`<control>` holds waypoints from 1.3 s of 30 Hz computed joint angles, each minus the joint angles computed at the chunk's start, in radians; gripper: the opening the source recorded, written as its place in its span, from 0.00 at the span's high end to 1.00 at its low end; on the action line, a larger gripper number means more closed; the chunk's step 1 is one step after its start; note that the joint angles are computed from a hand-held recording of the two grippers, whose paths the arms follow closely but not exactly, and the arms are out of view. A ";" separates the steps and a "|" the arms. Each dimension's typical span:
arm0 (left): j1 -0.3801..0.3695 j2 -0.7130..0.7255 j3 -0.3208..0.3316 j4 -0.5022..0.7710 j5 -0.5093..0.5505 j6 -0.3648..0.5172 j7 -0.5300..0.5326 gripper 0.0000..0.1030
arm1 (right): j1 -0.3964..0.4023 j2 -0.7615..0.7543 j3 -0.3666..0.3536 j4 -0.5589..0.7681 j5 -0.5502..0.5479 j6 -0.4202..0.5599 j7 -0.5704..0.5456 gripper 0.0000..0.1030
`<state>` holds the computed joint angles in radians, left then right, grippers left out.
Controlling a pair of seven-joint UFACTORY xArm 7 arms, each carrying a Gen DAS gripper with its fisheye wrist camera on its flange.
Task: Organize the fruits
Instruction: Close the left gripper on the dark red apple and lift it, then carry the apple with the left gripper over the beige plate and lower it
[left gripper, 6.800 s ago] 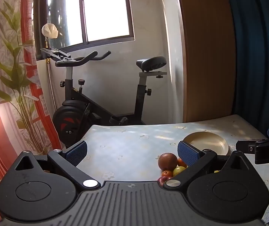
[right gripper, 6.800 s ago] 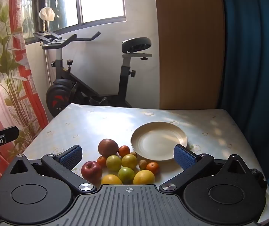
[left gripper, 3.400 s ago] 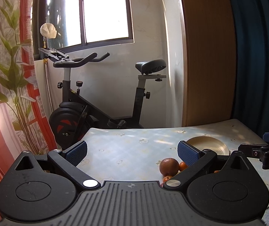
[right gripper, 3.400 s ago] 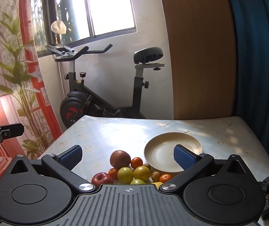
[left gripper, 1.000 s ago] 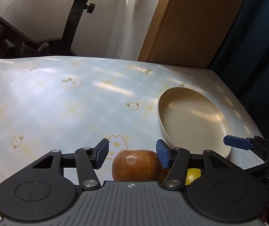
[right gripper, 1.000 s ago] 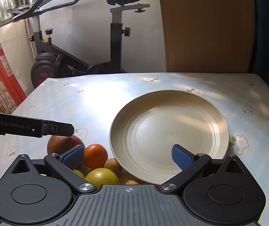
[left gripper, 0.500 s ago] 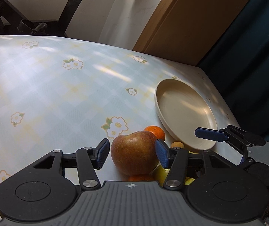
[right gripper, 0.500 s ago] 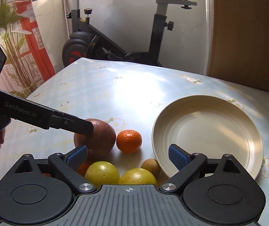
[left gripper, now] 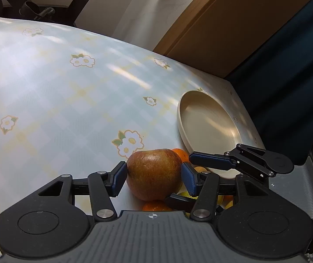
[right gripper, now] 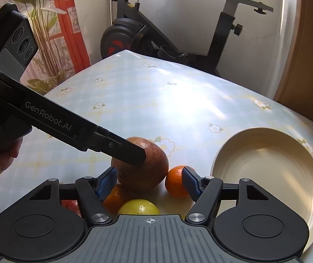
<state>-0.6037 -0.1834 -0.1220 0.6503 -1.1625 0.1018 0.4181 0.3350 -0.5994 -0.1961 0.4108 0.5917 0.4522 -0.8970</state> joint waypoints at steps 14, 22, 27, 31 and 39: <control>0.032 0.040 -0.002 0.056 -0.137 0.011 0.076 0.46 | -0.028 0.005 0.024 0.012 0.011 0.063 0.023 0.45; 0.095 0.047 -0.032 0.066 -0.313 0.093 0.230 0.46 | -0.036 0.065 0.035 0.060 0.011 0.087 0.056 0.43; 0.115 0.028 -0.064 0.046 -0.284 0.063 0.208 0.46 | -0.039 0.084 0.102 0.050 -0.029 0.012 0.065 0.46; 0.117 0.010 -0.055 0.028 -0.273 0.048 0.194 0.46 | 0.026 0.094 0.078 0.037 -0.006 -0.052 0.033 0.46; 0.086 -0.020 -0.021 -0.019 -0.097 -0.025 0.033 0.46 | 0.120 0.145 0.035 0.057 0.108 -0.108 -0.075 0.46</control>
